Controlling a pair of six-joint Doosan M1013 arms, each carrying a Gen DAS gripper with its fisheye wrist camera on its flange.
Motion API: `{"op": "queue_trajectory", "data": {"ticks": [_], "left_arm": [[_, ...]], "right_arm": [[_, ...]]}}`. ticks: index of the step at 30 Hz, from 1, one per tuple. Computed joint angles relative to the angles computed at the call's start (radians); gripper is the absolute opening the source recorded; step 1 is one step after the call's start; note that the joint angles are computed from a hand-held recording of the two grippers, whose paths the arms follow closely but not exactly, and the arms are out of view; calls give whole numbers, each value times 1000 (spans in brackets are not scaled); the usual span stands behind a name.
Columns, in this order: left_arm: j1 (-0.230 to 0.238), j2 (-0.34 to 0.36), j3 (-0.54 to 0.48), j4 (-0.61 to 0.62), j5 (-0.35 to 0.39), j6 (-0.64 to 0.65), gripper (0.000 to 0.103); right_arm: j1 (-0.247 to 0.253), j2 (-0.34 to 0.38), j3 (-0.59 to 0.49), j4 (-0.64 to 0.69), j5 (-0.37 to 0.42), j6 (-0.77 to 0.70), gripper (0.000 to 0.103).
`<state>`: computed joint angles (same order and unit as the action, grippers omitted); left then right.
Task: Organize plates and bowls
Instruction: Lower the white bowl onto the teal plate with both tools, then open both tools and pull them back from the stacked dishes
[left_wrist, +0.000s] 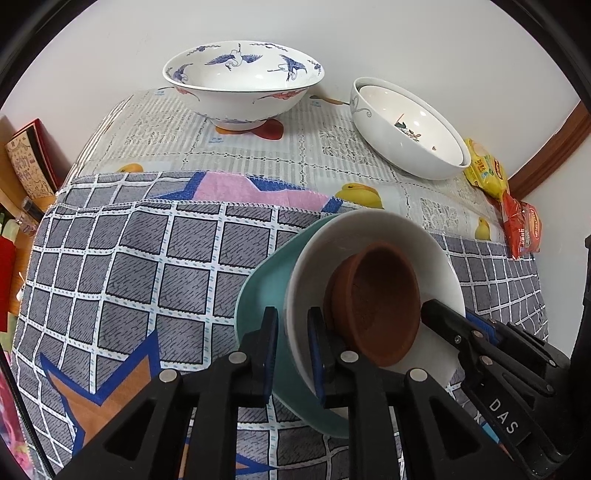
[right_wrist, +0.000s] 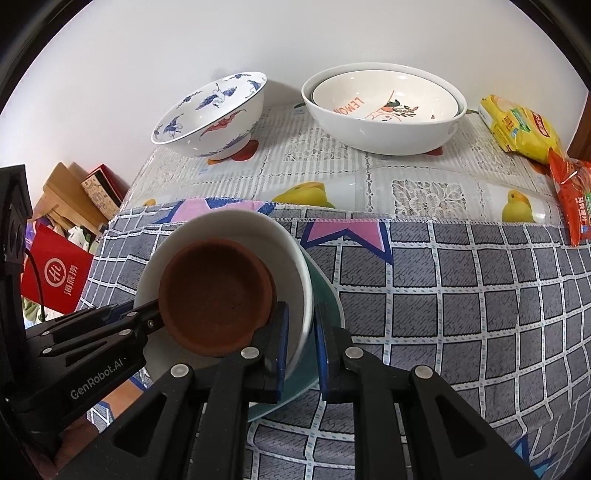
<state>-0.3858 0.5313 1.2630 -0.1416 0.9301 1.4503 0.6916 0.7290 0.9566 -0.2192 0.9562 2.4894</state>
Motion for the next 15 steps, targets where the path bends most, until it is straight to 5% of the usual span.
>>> {"op": "queue_trajectory", "data": {"ticks": [15], "left_arm": [[-8,-68,63,-1,-37,-4,22]], "right_arm": [[21,-66,80,-10,-55,43,16]]}}
